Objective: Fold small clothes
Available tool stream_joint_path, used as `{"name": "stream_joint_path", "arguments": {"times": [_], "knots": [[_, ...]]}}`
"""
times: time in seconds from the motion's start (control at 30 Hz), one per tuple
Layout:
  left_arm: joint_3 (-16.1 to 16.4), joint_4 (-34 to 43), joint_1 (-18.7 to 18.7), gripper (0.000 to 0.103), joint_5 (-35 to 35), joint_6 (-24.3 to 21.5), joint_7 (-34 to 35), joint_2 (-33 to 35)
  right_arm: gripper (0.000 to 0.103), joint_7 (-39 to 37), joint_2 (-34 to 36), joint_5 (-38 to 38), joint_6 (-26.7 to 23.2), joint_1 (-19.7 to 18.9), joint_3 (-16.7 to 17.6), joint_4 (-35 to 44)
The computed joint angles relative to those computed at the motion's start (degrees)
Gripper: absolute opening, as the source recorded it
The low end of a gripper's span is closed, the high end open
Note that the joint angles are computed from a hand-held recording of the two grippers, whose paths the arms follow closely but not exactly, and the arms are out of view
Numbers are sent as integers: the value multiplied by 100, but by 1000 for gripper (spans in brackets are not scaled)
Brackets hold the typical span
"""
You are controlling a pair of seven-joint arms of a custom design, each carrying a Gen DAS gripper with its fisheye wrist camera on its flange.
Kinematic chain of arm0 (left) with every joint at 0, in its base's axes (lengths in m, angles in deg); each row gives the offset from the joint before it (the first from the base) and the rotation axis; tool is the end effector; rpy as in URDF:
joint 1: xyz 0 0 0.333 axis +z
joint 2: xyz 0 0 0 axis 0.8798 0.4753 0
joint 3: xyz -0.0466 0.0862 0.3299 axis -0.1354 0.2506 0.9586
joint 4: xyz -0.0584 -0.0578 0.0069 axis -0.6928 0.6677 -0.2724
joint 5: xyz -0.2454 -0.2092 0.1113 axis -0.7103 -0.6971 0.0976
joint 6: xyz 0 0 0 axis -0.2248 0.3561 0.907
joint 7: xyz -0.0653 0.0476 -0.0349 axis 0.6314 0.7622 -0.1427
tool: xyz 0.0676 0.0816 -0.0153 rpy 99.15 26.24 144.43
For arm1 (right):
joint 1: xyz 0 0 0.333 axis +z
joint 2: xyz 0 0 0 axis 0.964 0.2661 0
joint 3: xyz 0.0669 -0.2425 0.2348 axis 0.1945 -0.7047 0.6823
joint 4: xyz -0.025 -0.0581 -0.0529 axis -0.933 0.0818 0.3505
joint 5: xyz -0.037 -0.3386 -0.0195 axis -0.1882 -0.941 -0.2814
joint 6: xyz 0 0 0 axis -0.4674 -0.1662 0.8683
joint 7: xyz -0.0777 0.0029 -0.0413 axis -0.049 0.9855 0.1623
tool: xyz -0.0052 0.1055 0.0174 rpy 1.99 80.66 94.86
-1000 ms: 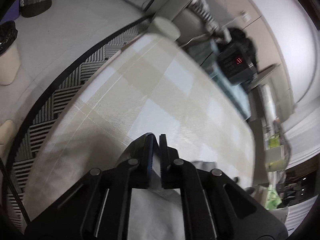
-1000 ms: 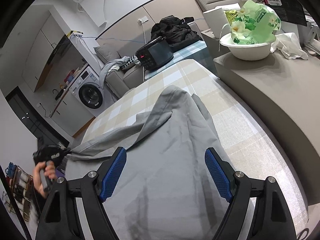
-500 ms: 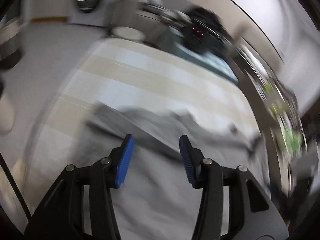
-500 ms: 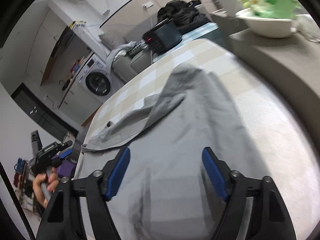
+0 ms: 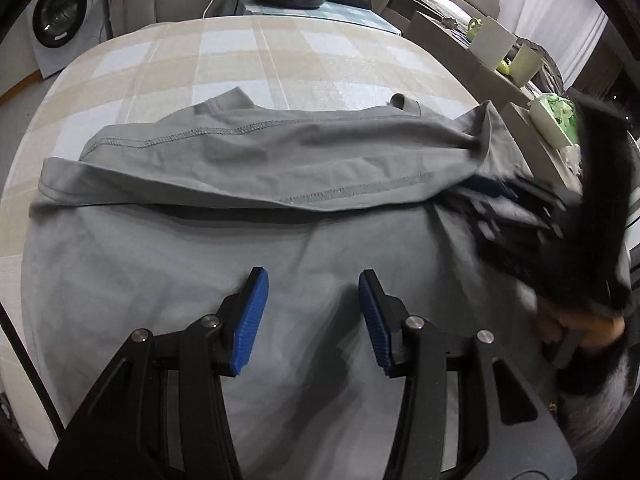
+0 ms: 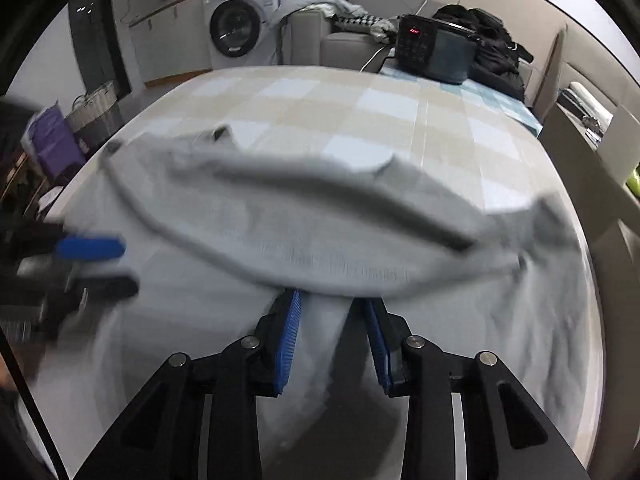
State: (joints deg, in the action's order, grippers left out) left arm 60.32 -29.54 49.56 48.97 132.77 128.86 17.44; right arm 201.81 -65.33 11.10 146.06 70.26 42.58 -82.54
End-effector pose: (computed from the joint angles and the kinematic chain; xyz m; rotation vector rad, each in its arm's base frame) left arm 0.4858 -0.2253 0.5136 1.2834 -2.7097 0.8497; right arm 0.3984 0.1017 0.4907 -1.6570 2.0595 -0.7135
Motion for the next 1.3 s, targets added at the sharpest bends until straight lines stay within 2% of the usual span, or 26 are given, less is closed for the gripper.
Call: {"name": "stream_joint_path", "arguments": {"times": [0.1, 0.2, 0.27, 0.4, 0.47, 0.57, 0.6, 0.7, 0.83, 0.87, 0.9, 0.97, 1.07, 1.13, 1.17, 1.23, 1.3], "knots": [[-44, 5, -56, 46, 193, 118, -105, 24, 34, 1016, 371, -579, 171, -583, 193, 362], [-114, 136, -135, 46, 496, 332, -256, 179, 34, 1967, 421, -1088, 383, -841, 92, 529], [-165, 410, -177, 46, 798, 383, -493, 408, 34, 2168, 263, -1231, 473, -797, -50, 501], [-154, 1106, -258, 46, 1792, 713, -1564, 1042, 36, 1547, -219, -815, 497, -529, -306, 174], [-187, 1495, -135, 46, 1915, 749, -1899, 1342, 44, 1066, -533, -433, 588, -370, -506, -141], [-45, 1789, -51, 46, 2378, 724, -2741, 1482, 47, 779, -1075, -121, 408, -401, -505, -579], [-87, 1793, 53, 46, 2348, 704, -2831, 1462, 48, 649, -1235, 36, 329, -368, -585, -709], [-369, 1548, 576, 46, 1505, 633, -2405, 1180, 49, 429, -1585, 401, 125, -458, -701, -1029], [-329, 741, 806, 50, 670, 708, -1624, 451, 49, 77, -1815, 1017, 166, -305, -1004, -1412], [-263, 468, 821, 57, 383, 678, -1356, 190, 49, 6, -1857, 1070, 153, -339, -958, -1475], [-183, 265, 787, 65, 219, 672, -1189, 5, 49, -34, -1890, 1096, 98, -412, -851, -1504], [-24, -283, 667, 71, -51, 789, -867, -448, 49, -166, -1983, 1244, -3, -421, -744, -1573], [232, -1060, 423, 72, -303, 879, -434, -1156, 53, -364, -2280, 1494, -255, -371, -574, -1698], [403, -1524, 247, 78, -420, 924, -299, -1615, 54, -418, -2590, 1670, -365, -344, -422, -1832], [507, -1756, 132, 85, -522, 956, -187, -1853, 58, -457, -2837, 1790, -464, -243, -352, -1929], [679, -2156, -111, 86, -652, 1043, -13, -2256, 60, -534, -3214, 2073, -674, 15, -225, -2056], [854, -2490, -403, 95, -722, 1113, 263, -2610, 61, -635, -3579, 2379, -849, 403, -80, -2193]]}}
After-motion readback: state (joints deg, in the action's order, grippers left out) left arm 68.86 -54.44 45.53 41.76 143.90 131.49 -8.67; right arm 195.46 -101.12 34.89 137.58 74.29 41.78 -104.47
